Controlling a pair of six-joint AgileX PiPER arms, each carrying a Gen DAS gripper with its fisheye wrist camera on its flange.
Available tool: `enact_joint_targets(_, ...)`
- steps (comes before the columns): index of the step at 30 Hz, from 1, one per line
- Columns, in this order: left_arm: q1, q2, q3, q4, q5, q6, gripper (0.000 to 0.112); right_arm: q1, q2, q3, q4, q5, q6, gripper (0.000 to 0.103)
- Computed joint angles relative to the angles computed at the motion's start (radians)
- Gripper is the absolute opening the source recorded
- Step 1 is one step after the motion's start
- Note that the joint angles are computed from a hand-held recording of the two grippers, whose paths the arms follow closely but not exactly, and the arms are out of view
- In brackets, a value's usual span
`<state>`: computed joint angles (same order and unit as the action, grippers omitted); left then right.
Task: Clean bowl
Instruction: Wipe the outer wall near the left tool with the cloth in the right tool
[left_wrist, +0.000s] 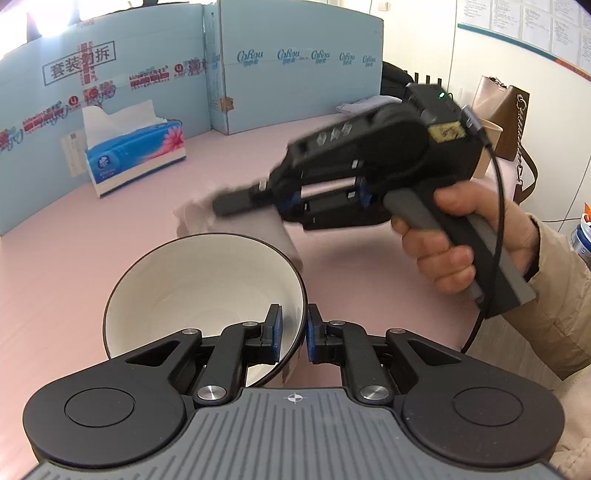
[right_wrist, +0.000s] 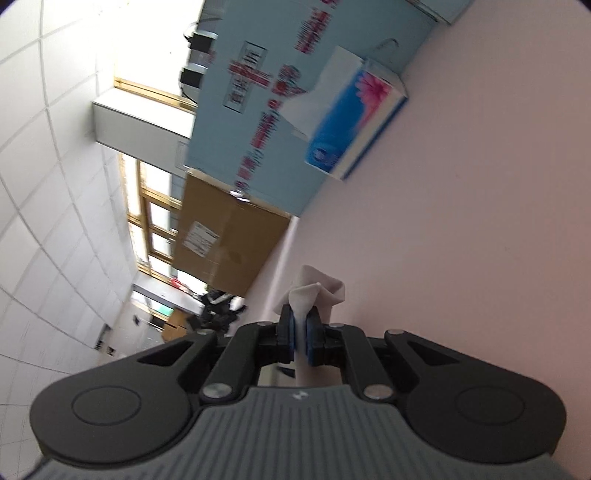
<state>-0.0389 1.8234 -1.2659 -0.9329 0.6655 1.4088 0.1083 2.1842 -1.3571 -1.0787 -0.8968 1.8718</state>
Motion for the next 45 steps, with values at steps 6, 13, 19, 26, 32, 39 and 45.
enact_joint_targets(6, 0.002, 0.000, 0.000, 0.003, 0.002, -0.006, 0.019, -0.041, 0.039, -0.039, 0.082, -0.279, 0.026, 0.009)
enact_joint_targets(13, 0.002, 0.001, 0.007, -0.013, -0.002, 0.009, 0.019, -0.008, 0.071, -0.096, -0.038, -0.059, 0.118, 0.009)
enact_joint_targets(19, 0.001, 0.001, 0.009, -0.016, -0.005, 0.010, 0.019, 0.026, 0.050, -0.113, -0.126, 0.053, 0.095, 0.009)
enact_joint_targets(26, -0.002, 0.006, -0.004, -0.001, -0.002, -0.013, 0.022, 0.050, -0.031, -0.043, -0.202, 0.157, 0.021, 0.009)
enact_joint_targets(32, -0.012, 0.000, 0.000, 0.009, -0.015, -0.029, 0.022, 0.050, -0.099, 0.084, -0.138, 0.177, -0.096, 0.009)
enact_joint_targets(39, -0.037, -0.002, 0.001, 0.023, -0.058, -0.041, 0.022, 0.080, -0.176, 0.261, 0.040, 0.178, -0.271, 0.009)
enact_joint_targets(45, -0.050, 0.009, -0.010, 0.008, -0.077, -0.035, 0.021, 0.089, -0.178, 0.245, 0.075, 0.199, -0.302, 0.009)
